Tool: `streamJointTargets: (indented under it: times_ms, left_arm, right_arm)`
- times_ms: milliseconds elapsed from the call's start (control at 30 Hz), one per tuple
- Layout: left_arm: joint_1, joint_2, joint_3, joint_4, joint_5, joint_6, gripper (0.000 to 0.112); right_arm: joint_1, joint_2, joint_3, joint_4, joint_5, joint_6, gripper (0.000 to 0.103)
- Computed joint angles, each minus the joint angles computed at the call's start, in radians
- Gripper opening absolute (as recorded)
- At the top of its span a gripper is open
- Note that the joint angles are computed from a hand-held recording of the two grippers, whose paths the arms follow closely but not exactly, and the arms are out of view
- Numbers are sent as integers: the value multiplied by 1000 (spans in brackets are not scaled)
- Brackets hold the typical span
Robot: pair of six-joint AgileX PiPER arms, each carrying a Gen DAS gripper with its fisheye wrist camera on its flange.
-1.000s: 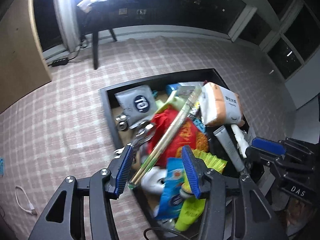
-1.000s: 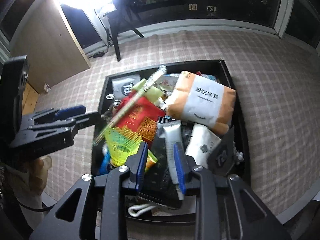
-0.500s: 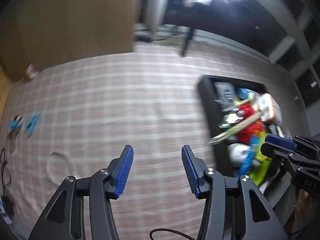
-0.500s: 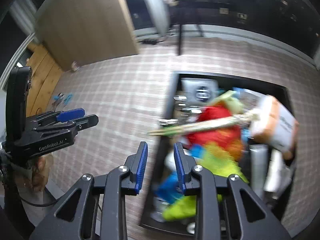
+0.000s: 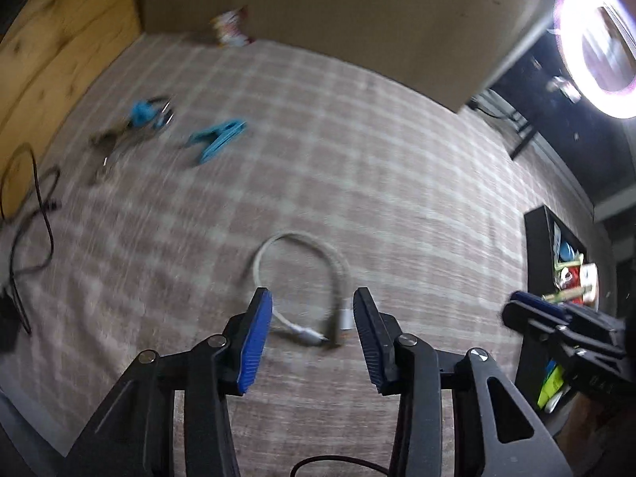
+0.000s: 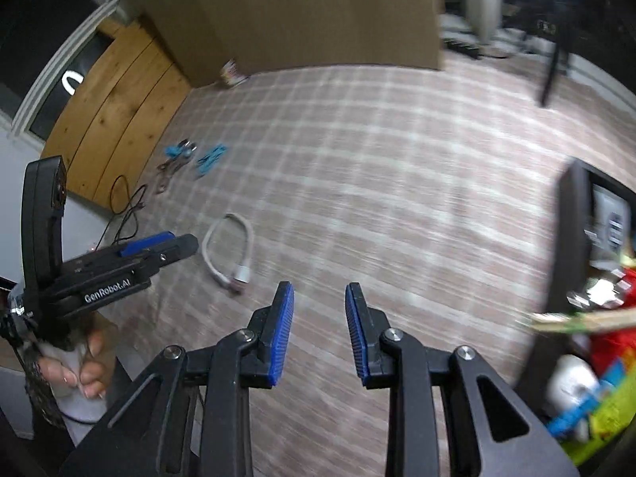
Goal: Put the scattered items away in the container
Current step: 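Grasp the white cable with the left tool while the right tool grasps it too, then carry the white cable over the black bin and open both tools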
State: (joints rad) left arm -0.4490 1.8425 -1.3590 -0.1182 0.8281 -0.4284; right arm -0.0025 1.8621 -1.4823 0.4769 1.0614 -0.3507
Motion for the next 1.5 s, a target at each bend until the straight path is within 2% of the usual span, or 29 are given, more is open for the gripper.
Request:
streamJointTargets:
  times_ms: [200,500,667,800,933,1133,1500]
  left_arm:
    - [51,28,63,-100,-70,51,39]
    - [76,84,49,-165,-89,77,34]
    - [74,107,38,-176,-91,86,19]
    - [71,132,30,-196,-90,107,12]
    - [65,137,33,-220,-97,126,6]
    - [51,112,41,-233,-101,134,3]
    - [-66,50,-24,-186,-65,96,3]
  right_arm:
    - [133,148,-95,17,-20,71,27]
    - [196,302,-238,-2,-5,147,25]
    - [231,362,-319,-26,23,166,18]
    - [257,396,-353,-54,28,188,14]
    - [258,400,-343,-27,20,180,7]
    - [252,375,-295,-1,-6,177,6]
    - [149,207,-111,78,-61,103,5]
